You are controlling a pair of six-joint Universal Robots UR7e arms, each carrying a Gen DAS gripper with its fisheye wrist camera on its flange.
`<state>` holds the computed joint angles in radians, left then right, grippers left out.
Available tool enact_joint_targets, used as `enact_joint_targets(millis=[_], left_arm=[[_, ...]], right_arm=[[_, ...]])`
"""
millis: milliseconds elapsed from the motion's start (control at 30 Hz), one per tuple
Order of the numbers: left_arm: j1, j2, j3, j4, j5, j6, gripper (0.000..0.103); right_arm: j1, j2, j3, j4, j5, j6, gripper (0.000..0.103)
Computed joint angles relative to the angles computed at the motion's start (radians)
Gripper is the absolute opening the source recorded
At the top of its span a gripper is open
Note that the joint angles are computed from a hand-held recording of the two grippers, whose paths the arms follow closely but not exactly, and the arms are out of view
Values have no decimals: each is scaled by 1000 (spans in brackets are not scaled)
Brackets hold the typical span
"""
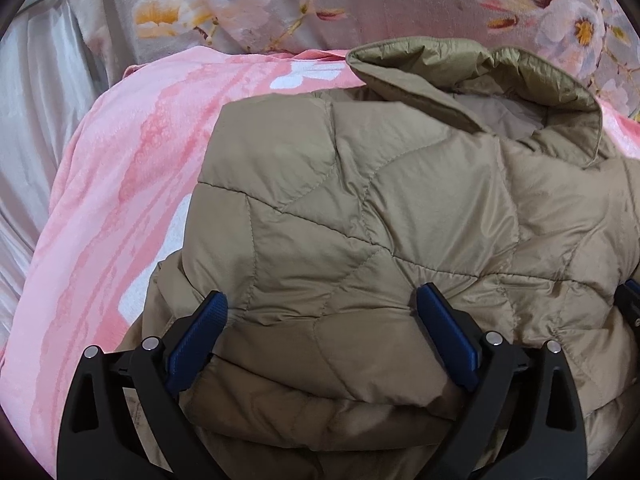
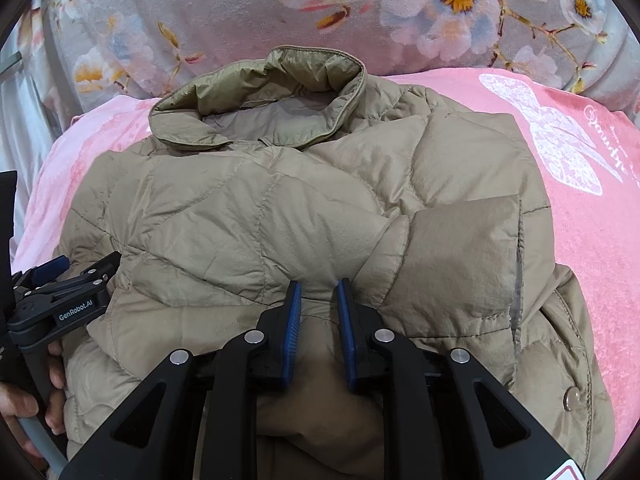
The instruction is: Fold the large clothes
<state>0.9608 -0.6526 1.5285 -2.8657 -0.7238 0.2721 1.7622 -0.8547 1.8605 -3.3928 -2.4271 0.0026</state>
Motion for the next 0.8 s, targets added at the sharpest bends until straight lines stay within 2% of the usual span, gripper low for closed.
enact_joint_targets(millis=[67, 100, 133, 167, 200, 233, 300, 333, 433, 467, 500, 533, 567, 600, 667, 733, 800], left_arm=[[7, -33, -32, 141, -58, -89, 93], [13, -53, -55, 204, -130, -138, 93], [18, -63, -77, 230, -193, -165, 93], [20, -65, -103, 246, -243, -188, 93], [20, -53, -150, 265, -293, -214, 93], [19, -38, -186, 283, -319, -231, 93], [25, 16, -297, 356, -392, -280, 93], [32, 65, -385, 423, -423, -305, 93], [50, 190, -586, 560, -422, -379, 90], [53, 214, -622, 581, -414, -396, 85], [56, 236, -653, 593, -404, -407, 67], [59, 257, -688, 616, -405, -399, 38], [64, 265, -704, 649, -426, -390, 24], [67, 270, -715, 674, -444, -379, 17], [62, 253, -667, 629, -414, -337, 16], [60, 243, -612, 568, -374, -269, 15], [64, 233, -559, 492, -359, -213, 15]], right_arm=[[3, -35, 3, 59, 22, 10, 23], [7, -43, 2, 53, 28, -1, 30], [12, -52, -4, 19, 34, -29, 34], [13, -57, -15, -3, 37, -44, 44], [6, -70, -34, -12, 64, -42, 53], [-7, -82, -50, 3, 105, -19, 56], [-48, -100, -89, 72, 195, 53, 58], [-63, -99, -109, 95, 214, 81, 58], [-113, -73, -184, 182, 245, 171, 58], [-129, -65, -202, 212, 264, 190, 51], [-141, -58, -216, 230, 289, 188, 18], [-144, -54, -230, 249, 294, 183, 1], [-142, -51, -232, 227, 293, 169, 2], [-140, -51, -223, 181, 298, 146, 2], [-131, -42, -215, 128, 269, 99, 2], [-126, -14, -240, 143, 197, 68, 2], [-130, 8, -257, 168, 164, 59, 2]])
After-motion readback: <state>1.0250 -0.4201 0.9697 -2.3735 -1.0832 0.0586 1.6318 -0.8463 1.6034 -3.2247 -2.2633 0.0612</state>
